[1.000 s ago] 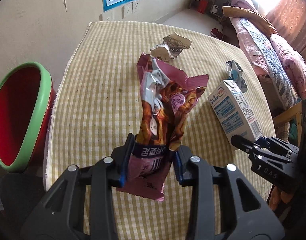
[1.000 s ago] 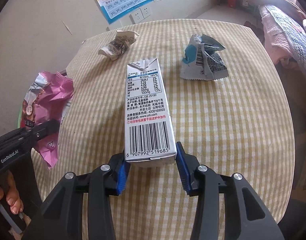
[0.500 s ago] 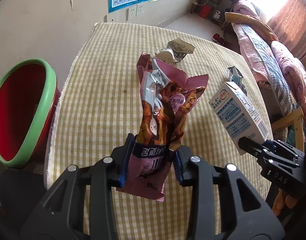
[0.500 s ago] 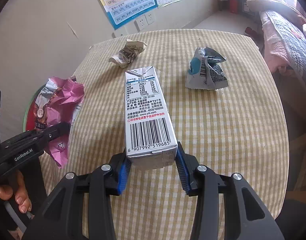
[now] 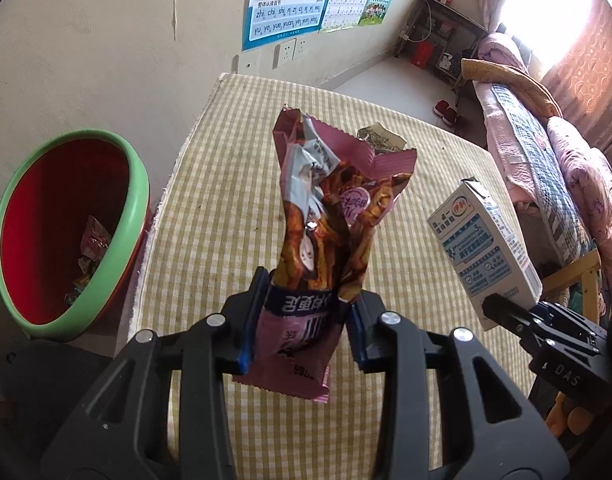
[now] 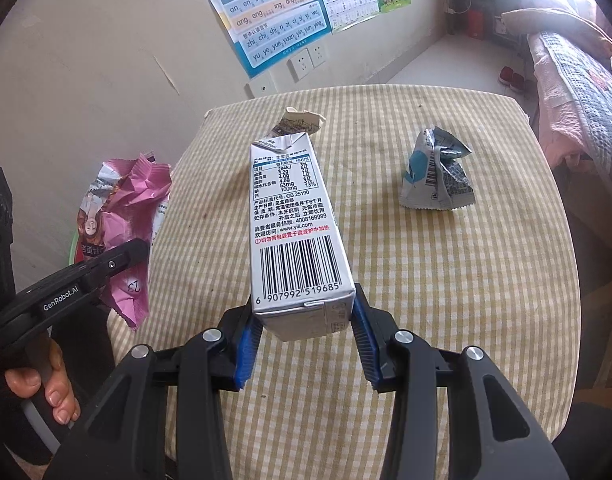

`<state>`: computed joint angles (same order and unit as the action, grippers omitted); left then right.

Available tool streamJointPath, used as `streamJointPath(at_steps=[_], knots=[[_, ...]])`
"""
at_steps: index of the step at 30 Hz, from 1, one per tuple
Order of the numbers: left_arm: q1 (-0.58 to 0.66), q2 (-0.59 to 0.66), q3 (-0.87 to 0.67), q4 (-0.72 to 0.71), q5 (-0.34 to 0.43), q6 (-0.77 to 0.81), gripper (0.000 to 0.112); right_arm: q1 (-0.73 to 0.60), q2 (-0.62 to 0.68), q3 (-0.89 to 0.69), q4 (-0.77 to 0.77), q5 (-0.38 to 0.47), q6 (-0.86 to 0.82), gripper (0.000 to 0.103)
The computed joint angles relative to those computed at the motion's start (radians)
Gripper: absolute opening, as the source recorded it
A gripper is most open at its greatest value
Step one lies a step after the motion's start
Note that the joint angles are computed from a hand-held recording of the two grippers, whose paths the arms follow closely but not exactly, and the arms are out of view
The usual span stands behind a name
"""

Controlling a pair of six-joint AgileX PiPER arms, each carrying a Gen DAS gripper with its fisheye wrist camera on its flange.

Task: Collect trash
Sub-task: 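Carry the pink wrapper and milk carton with both tools over the red bin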

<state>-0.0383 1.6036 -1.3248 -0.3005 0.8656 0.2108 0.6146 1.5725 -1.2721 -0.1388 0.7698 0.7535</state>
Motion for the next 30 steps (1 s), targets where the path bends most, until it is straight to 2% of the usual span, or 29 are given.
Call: streamJointPath(at_steps=[7,14,30], knots=[[0.024,-0.015,-0.034,0.021,0.015,-0.022,0.035,0.024,-0.022,-0.019,-0.036,0.011,0.041,0.041],[0.048,-0.031,-0.069,0.065,0.02,-0.05,0.035,0.032,-0.006,-0.039,-0.015,0.0,0.018,0.041],[0.096,-0.039,-0.086,0.069,0.025,-0.052,0.035,0.055,0.047,-0.12,0.023,-0.009,-0.048,0.041]])
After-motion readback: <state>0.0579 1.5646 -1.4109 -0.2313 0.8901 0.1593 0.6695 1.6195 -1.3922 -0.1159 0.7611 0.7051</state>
